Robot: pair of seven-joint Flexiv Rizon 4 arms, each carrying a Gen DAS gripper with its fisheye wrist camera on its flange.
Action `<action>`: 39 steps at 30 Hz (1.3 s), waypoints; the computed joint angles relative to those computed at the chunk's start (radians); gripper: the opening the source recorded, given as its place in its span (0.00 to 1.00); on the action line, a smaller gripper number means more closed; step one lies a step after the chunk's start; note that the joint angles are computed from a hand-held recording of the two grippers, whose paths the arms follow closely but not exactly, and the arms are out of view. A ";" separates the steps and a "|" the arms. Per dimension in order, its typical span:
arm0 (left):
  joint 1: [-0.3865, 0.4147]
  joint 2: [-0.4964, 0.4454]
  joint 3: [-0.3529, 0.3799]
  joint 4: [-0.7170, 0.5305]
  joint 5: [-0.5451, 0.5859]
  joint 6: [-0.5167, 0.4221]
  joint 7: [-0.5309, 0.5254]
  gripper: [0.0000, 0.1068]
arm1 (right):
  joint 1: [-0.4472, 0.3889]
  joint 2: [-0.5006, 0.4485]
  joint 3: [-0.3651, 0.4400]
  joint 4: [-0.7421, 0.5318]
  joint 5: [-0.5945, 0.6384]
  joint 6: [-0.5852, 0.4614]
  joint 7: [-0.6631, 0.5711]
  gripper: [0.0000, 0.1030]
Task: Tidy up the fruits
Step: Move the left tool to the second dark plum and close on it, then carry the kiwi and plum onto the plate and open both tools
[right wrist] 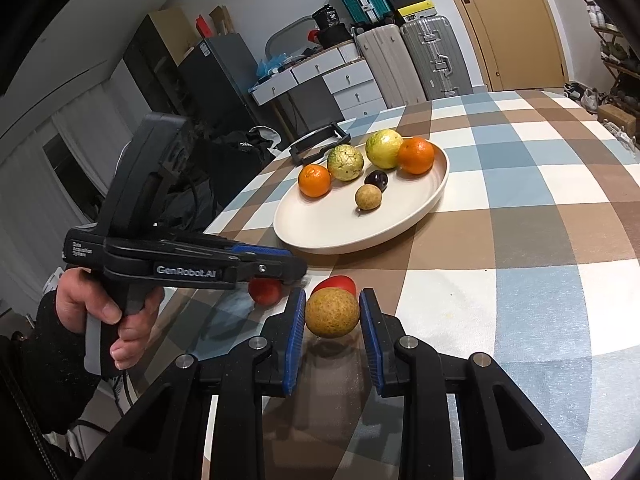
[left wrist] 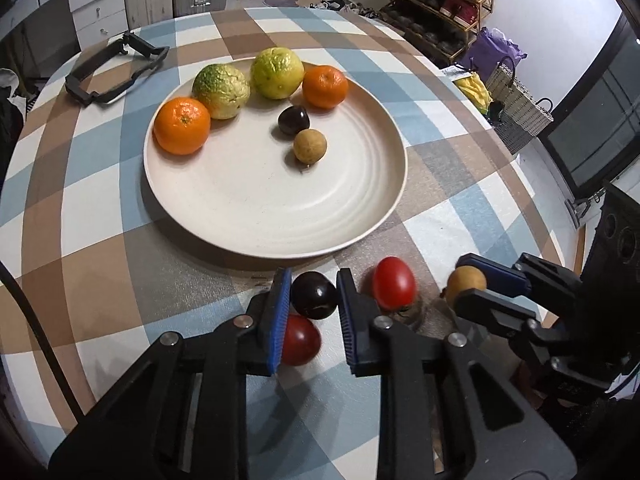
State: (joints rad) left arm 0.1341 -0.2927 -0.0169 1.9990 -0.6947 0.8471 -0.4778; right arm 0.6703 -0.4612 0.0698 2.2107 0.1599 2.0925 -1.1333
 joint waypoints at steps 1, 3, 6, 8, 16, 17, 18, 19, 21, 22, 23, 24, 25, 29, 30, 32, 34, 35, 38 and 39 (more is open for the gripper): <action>0.003 0.007 -0.002 0.004 -0.012 -0.008 0.006 0.19 | 0.006 0.002 -0.006 0.001 0.006 -0.001 -0.003 0.27; 0.004 0.019 -0.004 0.014 -0.033 -0.007 0.023 0.19 | 0.015 0.002 -0.012 0.001 0.014 0.002 -0.008 0.27; 0.006 0.036 -0.007 0.022 -0.083 -0.020 0.057 0.19 | 0.040 0.007 -0.029 0.002 0.040 0.002 -0.023 0.27; 0.008 0.044 -0.007 0.023 -0.115 -0.038 0.073 0.19 | 0.074 0.012 -0.056 0.001 0.074 -0.008 -0.037 0.27; 0.005 0.059 -0.001 0.010 -0.231 -0.069 0.126 0.19 | 0.061 0.015 -0.046 -0.009 0.066 -0.040 -0.035 0.27; 0.005 0.059 -0.001 0.007 -0.249 -0.069 0.131 0.19 | 0.033 0.012 -0.022 -0.009 0.048 -0.031 -0.021 0.27; 0.007 0.060 -0.002 0.002 -0.275 -0.071 0.141 0.19 | -0.003 0.009 0.007 -0.007 0.024 -0.020 -0.003 0.27; 0.008 0.059 -0.001 -0.002 -0.293 -0.071 0.147 0.19 | -0.035 0.006 0.030 -0.006 0.000 -0.014 0.014 0.27; 0.010 0.051 -0.001 -0.018 -0.327 -0.068 0.154 0.19 | -0.059 0.007 0.036 -0.001 -0.018 0.002 0.029 0.27; 0.010 0.044 -0.003 -0.028 -0.343 -0.059 0.154 0.19 | -0.056 0.013 0.025 -0.001 -0.016 0.000 0.029 0.27; 0.009 0.036 -0.005 -0.038 -0.358 -0.043 0.153 0.19 | -0.060 0.017 0.022 -0.003 -0.018 -0.004 0.033 0.27; 0.007 0.028 -0.008 -0.048 -0.371 -0.028 0.152 0.19 | -0.071 0.022 0.021 -0.010 -0.025 -0.010 0.040 0.27; 0.006 0.019 -0.011 -0.057 -0.377 -0.015 0.149 0.19 | -0.084 0.025 0.025 -0.014 -0.036 -0.013 0.047 0.27; 0.001 -0.020 -0.031 -0.092 -0.405 0.043 0.144 0.19 | -0.102 0.035 -0.003 -0.064 -0.084 -0.061 0.039 0.27; -0.001 -0.031 -0.036 -0.099 -0.409 0.060 0.146 0.19 | -0.111 0.034 -0.003 -0.080 -0.100 -0.073 0.038 0.27; -0.005 -0.052 -0.048 -0.112 -0.409 0.087 0.148 0.19 | -0.152 0.019 0.014 -0.123 -0.151 -0.096 0.044 0.27; -0.009 -0.074 -0.061 -0.122 -0.416 0.123 0.155 0.19 | -0.203 -0.007 0.042 -0.173 -0.209 -0.120 0.060 0.27; -0.007 -0.083 -0.067 -0.128 -0.414 0.127 0.155 0.19 | -0.232 -0.020 0.062 -0.196 -0.238 -0.132 0.073 0.27; -0.005 -0.110 -0.080 -0.141 -0.410 0.154 0.157 0.19 | -0.331 -0.075 0.140 -0.278 -0.339 -0.178 0.123 0.27; -0.001 -0.119 -0.085 -0.145 -0.409 0.157 0.159 0.19 | -0.366 -0.099 0.171 -0.310 -0.376 -0.197 0.137 0.27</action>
State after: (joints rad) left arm 0.1333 -0.4116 -0.1017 1.8543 -1.1039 1.0045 -0.3186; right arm 0.3043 -0.5607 0.2405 1.9003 -0.2157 1.8950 -0.9966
